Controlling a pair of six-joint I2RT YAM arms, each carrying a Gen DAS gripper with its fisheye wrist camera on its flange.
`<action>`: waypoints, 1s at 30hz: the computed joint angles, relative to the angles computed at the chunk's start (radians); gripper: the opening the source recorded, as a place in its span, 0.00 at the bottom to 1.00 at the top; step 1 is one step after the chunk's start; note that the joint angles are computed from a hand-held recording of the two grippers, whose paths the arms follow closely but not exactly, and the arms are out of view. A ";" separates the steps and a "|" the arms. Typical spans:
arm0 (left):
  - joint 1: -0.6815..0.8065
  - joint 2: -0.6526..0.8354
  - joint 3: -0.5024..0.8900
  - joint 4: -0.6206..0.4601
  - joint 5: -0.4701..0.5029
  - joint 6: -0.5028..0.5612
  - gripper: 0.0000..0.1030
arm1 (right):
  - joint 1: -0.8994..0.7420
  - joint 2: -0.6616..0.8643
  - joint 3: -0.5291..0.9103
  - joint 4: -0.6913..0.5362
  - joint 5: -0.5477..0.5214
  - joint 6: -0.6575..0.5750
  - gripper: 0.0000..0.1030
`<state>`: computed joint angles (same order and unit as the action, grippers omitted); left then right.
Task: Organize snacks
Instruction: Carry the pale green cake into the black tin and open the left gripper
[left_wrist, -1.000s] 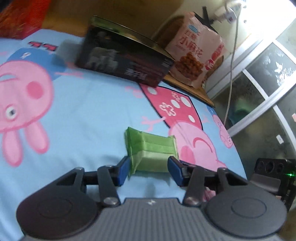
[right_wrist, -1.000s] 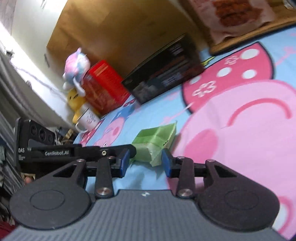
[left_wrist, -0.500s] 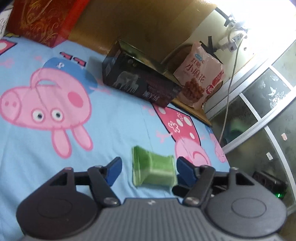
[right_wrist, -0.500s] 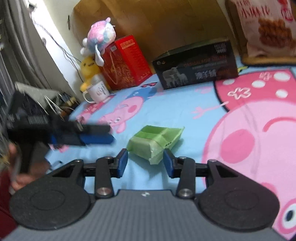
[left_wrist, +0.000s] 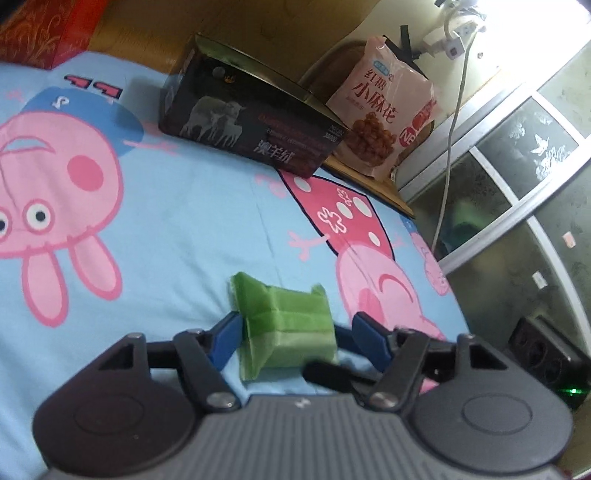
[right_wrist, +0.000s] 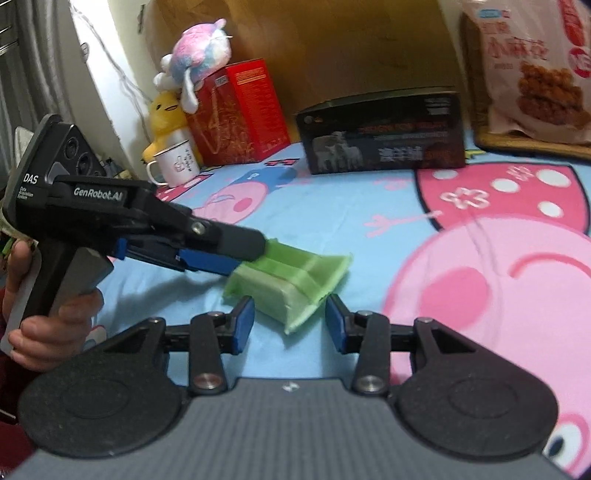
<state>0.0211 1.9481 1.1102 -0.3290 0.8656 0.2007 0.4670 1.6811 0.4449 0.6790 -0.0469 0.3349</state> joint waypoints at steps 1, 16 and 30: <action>0.003 -0.002 0.001 -0.002 -0.004 -0.003 0.62 | 0.020 0.015 0.016 -0.001 0.048 -0.019 0.43; 0.009 0.004 0.222 0.016 0.039 -0.128 0.59 | -0.041 0.062 0.145 0.073 0.051 -0.095 0.33; -0.140 0.367 0.848 -0.017 -0.099 -0.297 0.60 | -0.225 0.279 0.501 0.073 0.022 -0.220 0.33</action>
